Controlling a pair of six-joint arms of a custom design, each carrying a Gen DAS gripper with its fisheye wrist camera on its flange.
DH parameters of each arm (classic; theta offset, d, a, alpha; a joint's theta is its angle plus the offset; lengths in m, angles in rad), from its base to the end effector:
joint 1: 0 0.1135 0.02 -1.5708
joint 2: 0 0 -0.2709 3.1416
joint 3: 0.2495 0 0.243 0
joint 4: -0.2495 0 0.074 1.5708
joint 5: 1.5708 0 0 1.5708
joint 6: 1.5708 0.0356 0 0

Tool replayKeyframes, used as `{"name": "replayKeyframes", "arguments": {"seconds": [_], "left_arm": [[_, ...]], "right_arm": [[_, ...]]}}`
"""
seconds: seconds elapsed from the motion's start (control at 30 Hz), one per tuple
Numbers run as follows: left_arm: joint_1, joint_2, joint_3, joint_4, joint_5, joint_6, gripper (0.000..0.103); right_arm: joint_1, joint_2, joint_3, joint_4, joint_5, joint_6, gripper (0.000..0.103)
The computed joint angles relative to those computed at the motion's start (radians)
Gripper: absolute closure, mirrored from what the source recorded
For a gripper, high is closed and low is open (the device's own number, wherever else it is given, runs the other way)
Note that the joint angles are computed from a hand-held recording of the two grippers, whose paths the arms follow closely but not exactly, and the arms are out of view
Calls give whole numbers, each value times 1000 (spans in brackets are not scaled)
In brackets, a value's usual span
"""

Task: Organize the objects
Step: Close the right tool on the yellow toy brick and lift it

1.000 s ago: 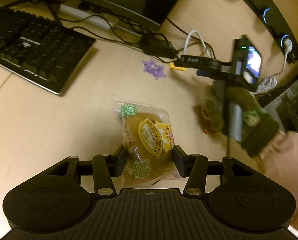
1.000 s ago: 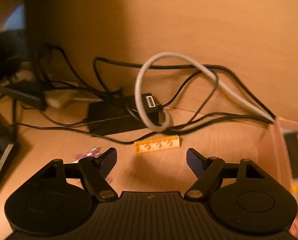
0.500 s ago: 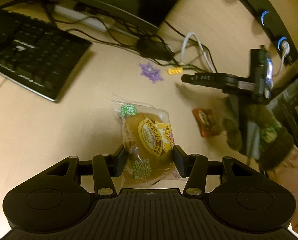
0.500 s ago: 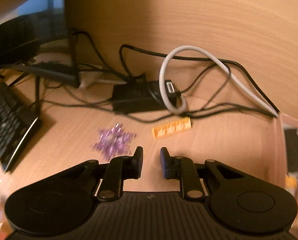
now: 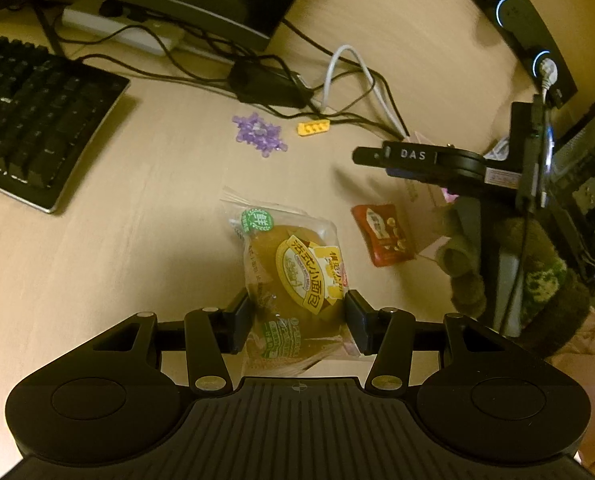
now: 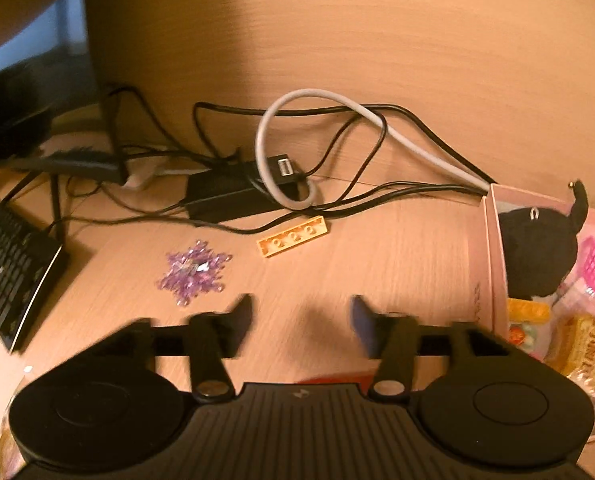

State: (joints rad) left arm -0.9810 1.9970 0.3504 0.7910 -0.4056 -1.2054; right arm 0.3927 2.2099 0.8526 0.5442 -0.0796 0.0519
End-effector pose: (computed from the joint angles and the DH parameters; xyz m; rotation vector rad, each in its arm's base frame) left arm 0.1474 -0.1949 0.0403 -0.4530 2.3697 -0.5709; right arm 0.3365 0.1424 0.0340 -0.4448 2.3608 0.3041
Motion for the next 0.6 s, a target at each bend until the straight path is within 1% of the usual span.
{"name": "replayKeyframes", "arguments": {"seconds": [0.17, 0.27, 0.3, 0.37, 0.43, 0.53, 0.57, 0.6], "left_arm": [[-8, -28, -79, 41, -38, -34, 49], [-11, -46, -119, 44, -49, -58, 49], [-13, -56, -133, 41, -53, -65, 49], [-22, -75, -157, 28, -68, -82, 49], [-35, -94, -175, 9, -87, -102, 49], [-59, -116, -197, -20, -110, -145, 49], [-68, -123, -201, -33, -117, -157, 49], [-77, -129, -204, -46, -122, -167, 49]], "right_arm": [[26, 81, 94, -11, 12, 63, 42], [44, 137, 176, -28, 30, 117, 42], [53, 157, 202, -26, 49, 120, 41], [67, 204, 274, -41, 85, 87, 40], [72, 254, 374, -106, 92, 55, 40], [65, 328, 517, -220, 78, 87, 40], [65, 341, 534, -219, 79, 104, 42], [68, 349, 546, -216, 84, 114, 51]]}}
